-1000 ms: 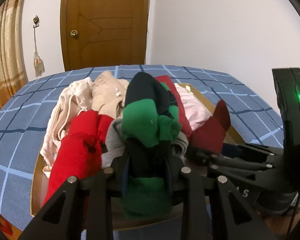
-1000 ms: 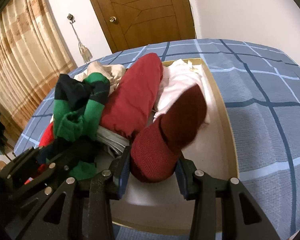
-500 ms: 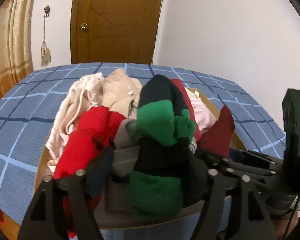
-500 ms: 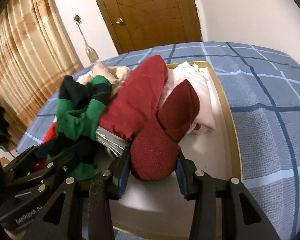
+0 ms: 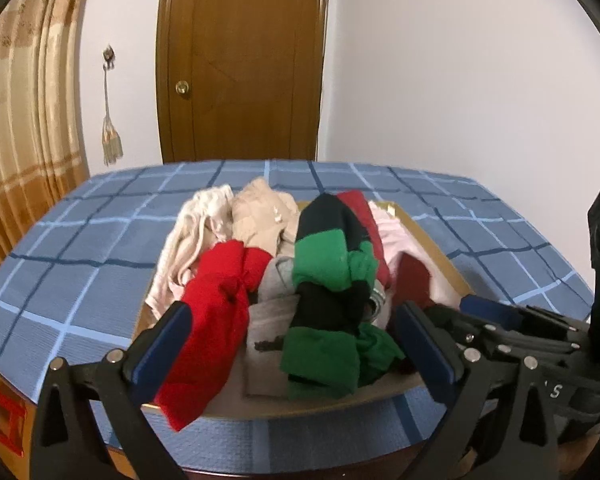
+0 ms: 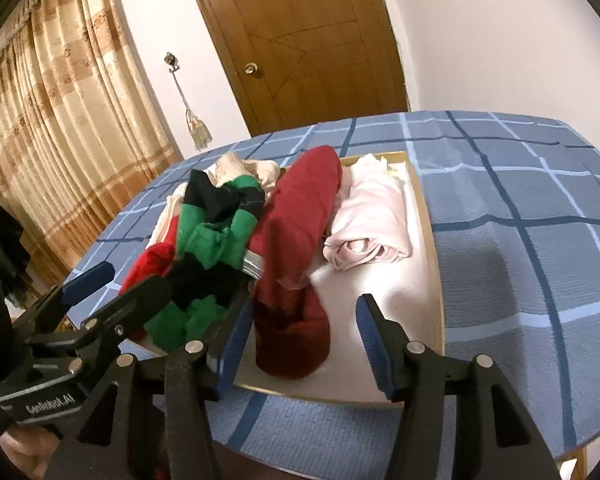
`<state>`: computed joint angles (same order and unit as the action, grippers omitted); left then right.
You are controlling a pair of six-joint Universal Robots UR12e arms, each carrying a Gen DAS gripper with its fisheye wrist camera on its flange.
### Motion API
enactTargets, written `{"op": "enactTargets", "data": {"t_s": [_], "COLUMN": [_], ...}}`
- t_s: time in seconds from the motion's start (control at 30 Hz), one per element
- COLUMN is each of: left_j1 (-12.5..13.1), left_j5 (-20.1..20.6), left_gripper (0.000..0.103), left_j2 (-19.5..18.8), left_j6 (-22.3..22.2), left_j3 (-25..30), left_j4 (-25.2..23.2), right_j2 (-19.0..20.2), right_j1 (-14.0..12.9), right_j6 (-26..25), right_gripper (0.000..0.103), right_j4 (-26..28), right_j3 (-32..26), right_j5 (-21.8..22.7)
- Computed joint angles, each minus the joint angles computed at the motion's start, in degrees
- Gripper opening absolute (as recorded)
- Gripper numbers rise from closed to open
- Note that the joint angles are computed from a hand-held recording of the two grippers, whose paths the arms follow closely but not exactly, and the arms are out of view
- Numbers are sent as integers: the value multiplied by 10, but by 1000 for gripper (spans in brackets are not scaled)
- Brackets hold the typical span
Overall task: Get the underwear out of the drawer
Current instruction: 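Move both tools back down toward the open drawer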
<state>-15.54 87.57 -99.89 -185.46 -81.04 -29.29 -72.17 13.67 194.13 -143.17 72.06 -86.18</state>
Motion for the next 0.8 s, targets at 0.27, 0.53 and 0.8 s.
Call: {"op": "enactTargets", "data": {"t_s": [0.27, 0.53, 0.8], "left_j1": [-4, -13, -17], "left_j5": [23, 59, 59], "left_gripper": [103, 103, 103], "left_j2": [20, 31, 42], "left_j6": [19, 49, 54], "left_j3": [-25, -41, -56], "left_j4": [28, 39, 38], "right_j2": [-23, -40, -55], "right_j1": [4, 5, 4], "right_j6": [22, 39, 56], "right_gripper": [57, 57, 57], "right_j4": [-25, -48, -66], "right_j3": [29, 56, 81], "right_j5": [8, 19, 31]}}
